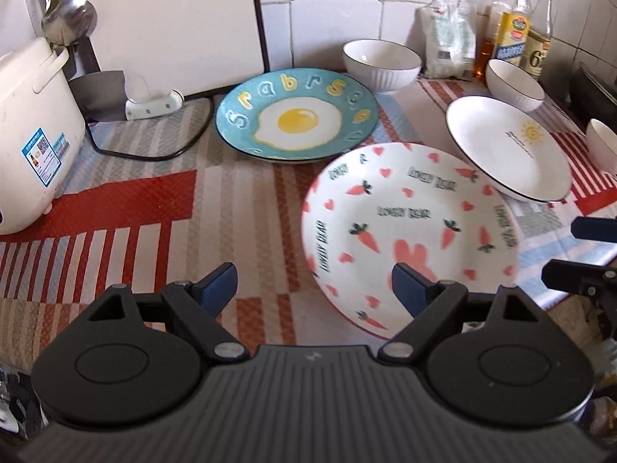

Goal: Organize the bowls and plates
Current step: 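Grip the pink-rimmed bunny plate rim with both tools and lift it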

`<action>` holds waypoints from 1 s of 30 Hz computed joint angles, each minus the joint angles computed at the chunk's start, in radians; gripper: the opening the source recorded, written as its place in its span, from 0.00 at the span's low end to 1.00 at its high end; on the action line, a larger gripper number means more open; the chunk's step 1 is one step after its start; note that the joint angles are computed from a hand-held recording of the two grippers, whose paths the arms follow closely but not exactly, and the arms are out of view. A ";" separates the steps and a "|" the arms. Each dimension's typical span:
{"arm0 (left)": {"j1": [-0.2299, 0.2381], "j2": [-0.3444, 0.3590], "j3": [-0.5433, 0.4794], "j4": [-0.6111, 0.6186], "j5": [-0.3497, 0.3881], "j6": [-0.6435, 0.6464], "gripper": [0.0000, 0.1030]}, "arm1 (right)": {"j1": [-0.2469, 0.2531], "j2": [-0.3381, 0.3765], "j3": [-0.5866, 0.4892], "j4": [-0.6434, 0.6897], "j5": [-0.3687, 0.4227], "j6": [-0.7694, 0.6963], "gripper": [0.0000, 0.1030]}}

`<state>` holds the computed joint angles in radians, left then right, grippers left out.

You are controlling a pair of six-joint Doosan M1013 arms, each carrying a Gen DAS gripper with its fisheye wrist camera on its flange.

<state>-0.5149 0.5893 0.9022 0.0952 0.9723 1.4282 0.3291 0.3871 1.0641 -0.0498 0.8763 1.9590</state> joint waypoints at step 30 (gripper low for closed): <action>0.031 0.138 -0.174 -0.163 0.168 -0.082 0.26 | -0.016 0.145 -0.174 0.056 0.245 0.219 0.25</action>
<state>-0.4842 0.7277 0.7278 -0.0679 1.1406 1.3467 0.3133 0.5323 0.8897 0.0063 1.1209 2.1776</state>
